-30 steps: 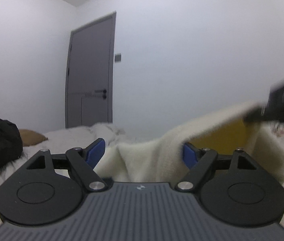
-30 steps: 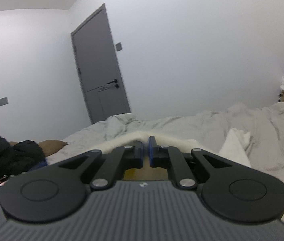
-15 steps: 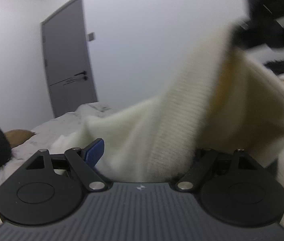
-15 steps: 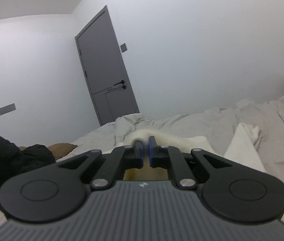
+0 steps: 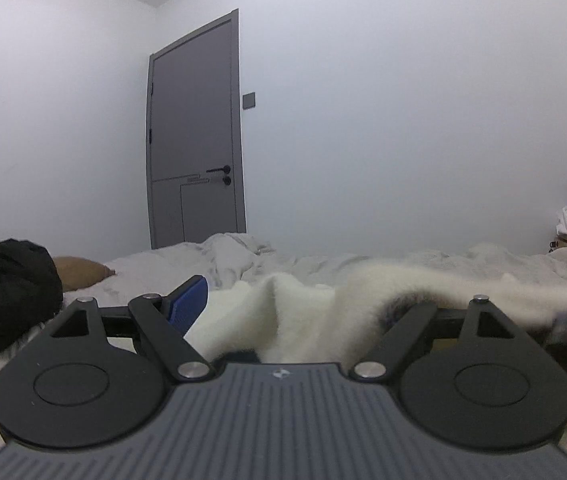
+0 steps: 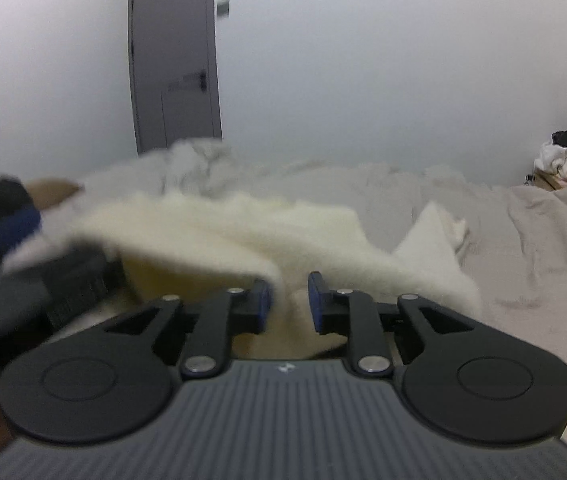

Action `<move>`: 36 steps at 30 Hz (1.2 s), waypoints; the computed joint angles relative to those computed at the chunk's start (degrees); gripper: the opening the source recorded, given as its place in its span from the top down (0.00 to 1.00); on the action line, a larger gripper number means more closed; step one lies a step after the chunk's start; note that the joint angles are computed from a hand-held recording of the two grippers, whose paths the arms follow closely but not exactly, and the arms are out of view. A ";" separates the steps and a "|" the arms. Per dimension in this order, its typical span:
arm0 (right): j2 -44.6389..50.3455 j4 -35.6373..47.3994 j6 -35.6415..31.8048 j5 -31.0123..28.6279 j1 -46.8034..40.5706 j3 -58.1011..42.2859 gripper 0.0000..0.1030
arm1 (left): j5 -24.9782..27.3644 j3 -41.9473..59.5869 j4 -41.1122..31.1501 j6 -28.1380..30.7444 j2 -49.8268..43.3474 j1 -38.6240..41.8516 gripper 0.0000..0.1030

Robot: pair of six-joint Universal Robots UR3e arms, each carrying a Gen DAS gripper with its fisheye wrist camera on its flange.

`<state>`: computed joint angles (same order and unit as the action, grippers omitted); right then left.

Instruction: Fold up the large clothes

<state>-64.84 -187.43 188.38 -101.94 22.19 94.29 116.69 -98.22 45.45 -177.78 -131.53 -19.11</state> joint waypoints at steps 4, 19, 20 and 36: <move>3.87 4.52 -2.15 -5.47 2.89 -4.49 0.74 | -0.60 -1.36 -1.57 -2.72 2.09 0.59 0.16; 4.62 -13.15 -4.39 -17.54 9.38 -2.14 0.91 | -5.45 -9.54 -6.68 -13.91 10.08 4.57 0.13; 4.43 -14.79 -4.89 -18.20 9.76 -1.91 0.91 | -5.56 -9.55 -7.41 -14.26 10.09 4.40 0.13; 3.57 -15.86 -3.82 -21.41 7.98 -0.13 0.93 | -0.75 0.05 -16.55 -3.99 2.80 0.34 0.04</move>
